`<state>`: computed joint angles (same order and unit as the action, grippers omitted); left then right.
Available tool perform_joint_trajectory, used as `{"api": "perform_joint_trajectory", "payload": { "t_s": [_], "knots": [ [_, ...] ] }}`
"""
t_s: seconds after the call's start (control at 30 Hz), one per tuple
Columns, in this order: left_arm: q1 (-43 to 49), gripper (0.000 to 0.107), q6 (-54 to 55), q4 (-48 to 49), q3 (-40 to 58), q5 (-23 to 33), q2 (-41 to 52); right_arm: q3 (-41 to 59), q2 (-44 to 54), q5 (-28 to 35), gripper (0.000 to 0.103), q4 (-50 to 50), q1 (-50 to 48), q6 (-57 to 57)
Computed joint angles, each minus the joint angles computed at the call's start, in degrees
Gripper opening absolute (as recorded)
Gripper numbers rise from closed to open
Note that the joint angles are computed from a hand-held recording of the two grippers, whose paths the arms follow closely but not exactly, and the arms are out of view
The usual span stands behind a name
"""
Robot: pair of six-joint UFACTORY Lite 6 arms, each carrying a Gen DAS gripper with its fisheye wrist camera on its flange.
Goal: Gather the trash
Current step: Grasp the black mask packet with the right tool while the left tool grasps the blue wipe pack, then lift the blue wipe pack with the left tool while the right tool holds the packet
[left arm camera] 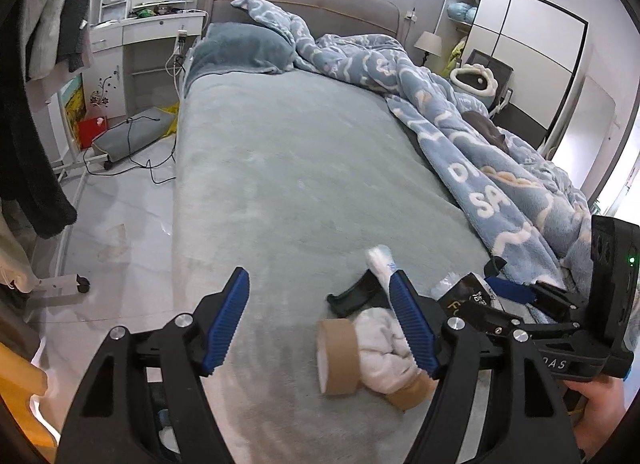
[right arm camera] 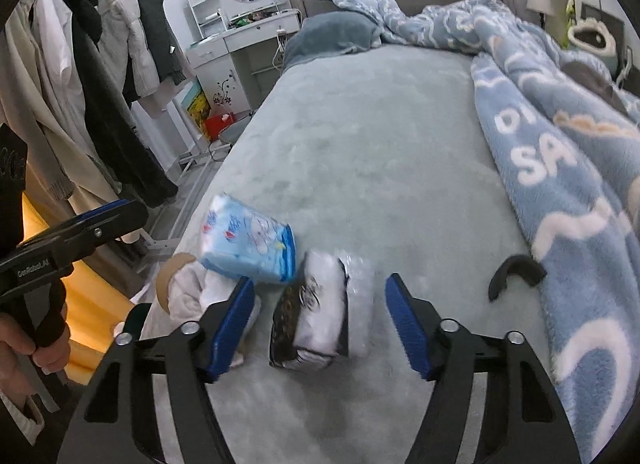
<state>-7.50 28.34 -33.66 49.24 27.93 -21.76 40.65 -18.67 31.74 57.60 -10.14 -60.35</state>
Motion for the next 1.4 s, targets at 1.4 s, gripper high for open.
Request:
{"api": "perform_joint_trajectory", "payload": {
  "t_s": [1.4],
  "knots": [
    [-18.97, 0.038, -39.59, 32.92, 4.39, -10.19, 13.00, -3.13, -4.54, 14.92, 0.019, -0.88, -16.03, -14.70]
  ]
}}
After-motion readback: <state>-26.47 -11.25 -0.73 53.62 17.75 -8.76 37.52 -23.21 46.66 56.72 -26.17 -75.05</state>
